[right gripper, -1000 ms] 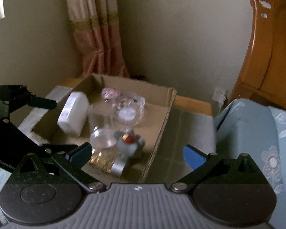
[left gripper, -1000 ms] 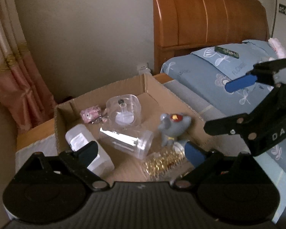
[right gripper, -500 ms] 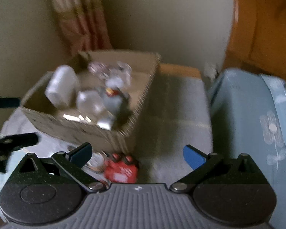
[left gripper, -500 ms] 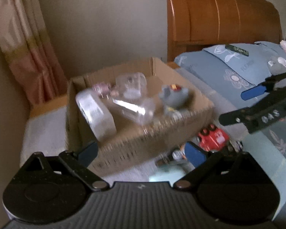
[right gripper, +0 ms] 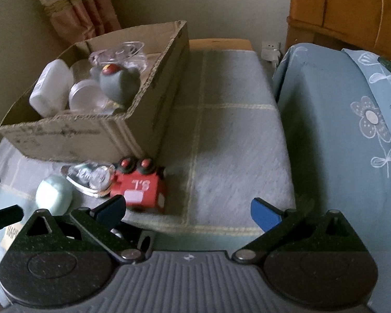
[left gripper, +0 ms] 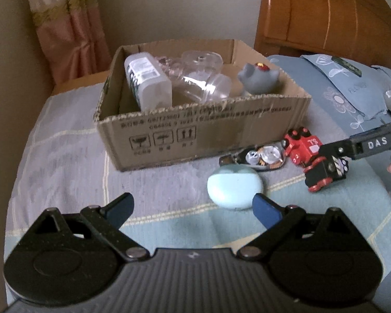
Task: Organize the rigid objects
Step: 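Move the left tool toward the mint-green case while the right tool approaches the black robot toy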
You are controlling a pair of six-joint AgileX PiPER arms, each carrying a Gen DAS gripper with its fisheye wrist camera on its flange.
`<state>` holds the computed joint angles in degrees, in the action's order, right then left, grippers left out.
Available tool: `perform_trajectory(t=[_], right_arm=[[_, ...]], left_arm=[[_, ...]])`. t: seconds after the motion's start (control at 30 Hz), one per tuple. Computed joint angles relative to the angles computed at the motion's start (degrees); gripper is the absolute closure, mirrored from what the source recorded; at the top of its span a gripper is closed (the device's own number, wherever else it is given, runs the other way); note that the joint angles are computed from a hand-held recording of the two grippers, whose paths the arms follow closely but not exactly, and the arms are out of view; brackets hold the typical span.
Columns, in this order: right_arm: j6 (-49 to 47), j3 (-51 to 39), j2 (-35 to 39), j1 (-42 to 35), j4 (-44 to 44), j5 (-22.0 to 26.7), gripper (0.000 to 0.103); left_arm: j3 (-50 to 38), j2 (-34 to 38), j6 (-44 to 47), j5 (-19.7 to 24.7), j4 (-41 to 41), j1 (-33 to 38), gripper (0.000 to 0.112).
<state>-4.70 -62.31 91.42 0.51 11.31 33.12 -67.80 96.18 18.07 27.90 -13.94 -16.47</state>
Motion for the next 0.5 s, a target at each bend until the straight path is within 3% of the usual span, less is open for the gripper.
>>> perform_trajectory(t=[0.33, 0.5], right_arm=[[-3.7, 6.5, -7.1, 2.6, 3.3, -0.2, 0.0], [-21.5, 13.2, -11.9, 2.9, 16.9, -2.5, 0.0]], left_arm=[[1.3, -1.6, 2.4, -0.3, -3.5, 1.0, 0.015], [2.4, -2.1, 3.8, -0.7, -4.6, 1.3, 0.015]])
